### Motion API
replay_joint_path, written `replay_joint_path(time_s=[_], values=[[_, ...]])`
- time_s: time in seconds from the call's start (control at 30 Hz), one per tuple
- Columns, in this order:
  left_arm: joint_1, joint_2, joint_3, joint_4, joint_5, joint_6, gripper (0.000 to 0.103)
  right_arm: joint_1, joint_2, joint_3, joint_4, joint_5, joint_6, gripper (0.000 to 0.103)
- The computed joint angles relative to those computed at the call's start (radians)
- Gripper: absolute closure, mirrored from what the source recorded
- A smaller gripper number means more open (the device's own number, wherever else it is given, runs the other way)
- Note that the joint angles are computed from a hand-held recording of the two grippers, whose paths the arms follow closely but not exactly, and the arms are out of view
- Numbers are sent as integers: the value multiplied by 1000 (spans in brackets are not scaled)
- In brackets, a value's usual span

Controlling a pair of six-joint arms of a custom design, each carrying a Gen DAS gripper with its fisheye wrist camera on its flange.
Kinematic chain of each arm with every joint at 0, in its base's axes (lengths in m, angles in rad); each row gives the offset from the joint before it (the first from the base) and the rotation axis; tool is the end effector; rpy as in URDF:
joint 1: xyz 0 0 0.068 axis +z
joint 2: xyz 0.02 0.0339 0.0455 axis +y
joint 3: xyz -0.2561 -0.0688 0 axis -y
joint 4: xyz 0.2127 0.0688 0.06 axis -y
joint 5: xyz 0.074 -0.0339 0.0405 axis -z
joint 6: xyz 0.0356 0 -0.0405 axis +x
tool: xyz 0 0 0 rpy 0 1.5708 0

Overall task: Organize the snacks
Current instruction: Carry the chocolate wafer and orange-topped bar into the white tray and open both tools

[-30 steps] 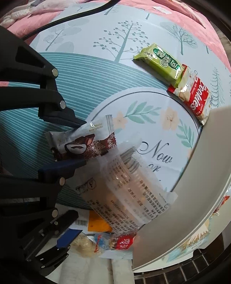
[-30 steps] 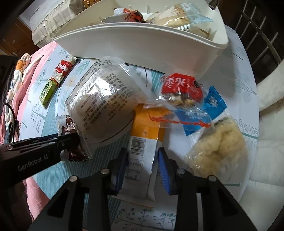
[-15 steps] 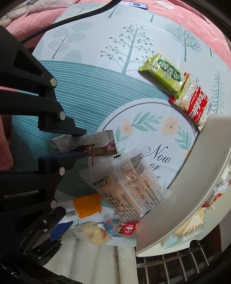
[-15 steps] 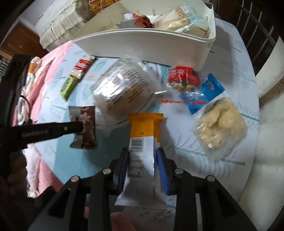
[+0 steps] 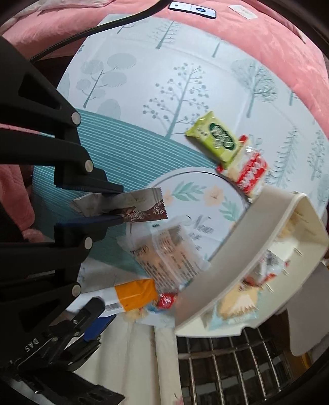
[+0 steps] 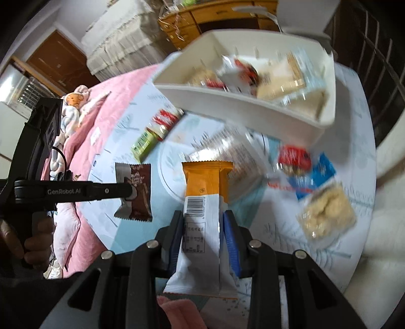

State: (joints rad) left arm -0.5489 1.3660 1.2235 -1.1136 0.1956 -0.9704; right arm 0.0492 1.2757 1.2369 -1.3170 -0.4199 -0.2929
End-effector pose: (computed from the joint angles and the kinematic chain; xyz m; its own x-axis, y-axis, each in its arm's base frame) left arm 0.1847 -0.1211 0.2899 -0.9229 -0.3843 -0.0224 -0.3512 0.8644 -0.3598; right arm 0.1822 0.0235 0.3062 -0.8962 -0.3081 -0.3193 -0.4079 0.8552 0.3197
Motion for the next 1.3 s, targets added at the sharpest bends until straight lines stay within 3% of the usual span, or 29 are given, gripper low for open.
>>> replay_joint_path(time_s=[0.27, 0.63, 1.1, 1.13, 1.3], values=[[56, 69, 241, -128, -14, 121, 89, 44, 60, 129, 86, -7, 54, 71], [108, 313, 657, -243, -81, 257, 89, -2, 160, 231, 241, 18, 88, 71], [82, 581, 991, -167, -162, 271, 89, -84, 262, 288, 441, -16, 140, 70], [76, 610, 1032, -184, -173, 277, 86, -89, 271, 294, 446, -23, 141, 68], [47, 713, 1211, -323, -231, 261, 56, -111, 291, 299, 442, -17, 140, 60]])
